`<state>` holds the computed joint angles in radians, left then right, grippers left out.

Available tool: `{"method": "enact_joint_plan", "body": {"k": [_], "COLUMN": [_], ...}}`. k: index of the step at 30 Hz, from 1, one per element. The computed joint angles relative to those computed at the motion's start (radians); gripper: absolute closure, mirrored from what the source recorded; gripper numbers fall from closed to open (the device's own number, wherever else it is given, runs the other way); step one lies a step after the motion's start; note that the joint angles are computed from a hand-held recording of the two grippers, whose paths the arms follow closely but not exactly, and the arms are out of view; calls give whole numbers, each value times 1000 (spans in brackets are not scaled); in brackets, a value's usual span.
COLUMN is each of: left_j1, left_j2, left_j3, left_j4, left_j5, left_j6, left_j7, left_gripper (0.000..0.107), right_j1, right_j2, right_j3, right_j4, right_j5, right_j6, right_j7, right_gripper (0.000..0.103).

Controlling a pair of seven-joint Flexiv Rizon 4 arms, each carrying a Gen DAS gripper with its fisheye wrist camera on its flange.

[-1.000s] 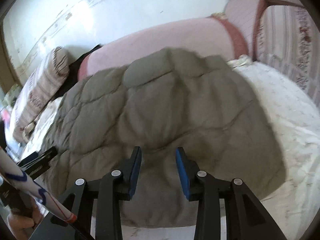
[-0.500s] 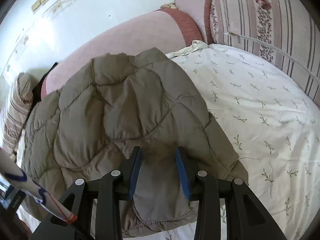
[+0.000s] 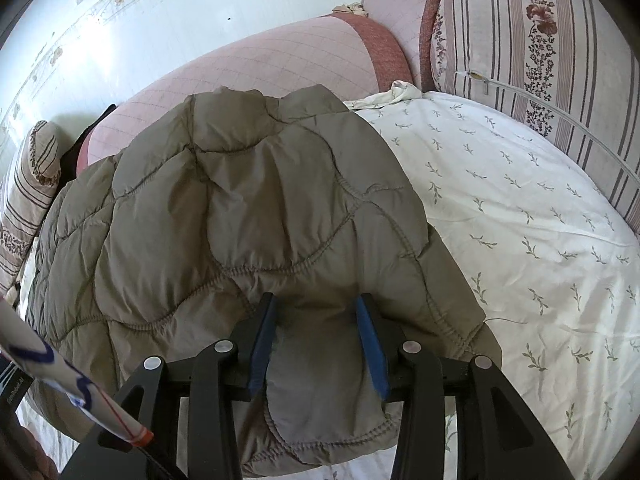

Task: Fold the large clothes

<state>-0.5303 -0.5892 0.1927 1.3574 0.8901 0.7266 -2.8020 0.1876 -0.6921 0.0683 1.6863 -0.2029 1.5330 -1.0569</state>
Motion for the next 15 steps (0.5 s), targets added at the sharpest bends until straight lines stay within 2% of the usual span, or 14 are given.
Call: {"method": "enact_joint_plan", "body": {"k": [8,15], "left_j1": [-9,-12], "left_j2": [-7,-8], "left_j3": [0,0], "left_j4": [-13,-16], "left_j5": [9,13], "left_j6": [-16,-21], "left_j7": [4,7], "left_gripper": [23,23], "right_j1": [2,106], "right_j2": [9,42], "right_j3": [-3,-135], "right_j4": [5,65], "right_j5": [10,-11], "right_j6": [0,108], "right_j7": [10,60], "right_gripper": [58,58]}}
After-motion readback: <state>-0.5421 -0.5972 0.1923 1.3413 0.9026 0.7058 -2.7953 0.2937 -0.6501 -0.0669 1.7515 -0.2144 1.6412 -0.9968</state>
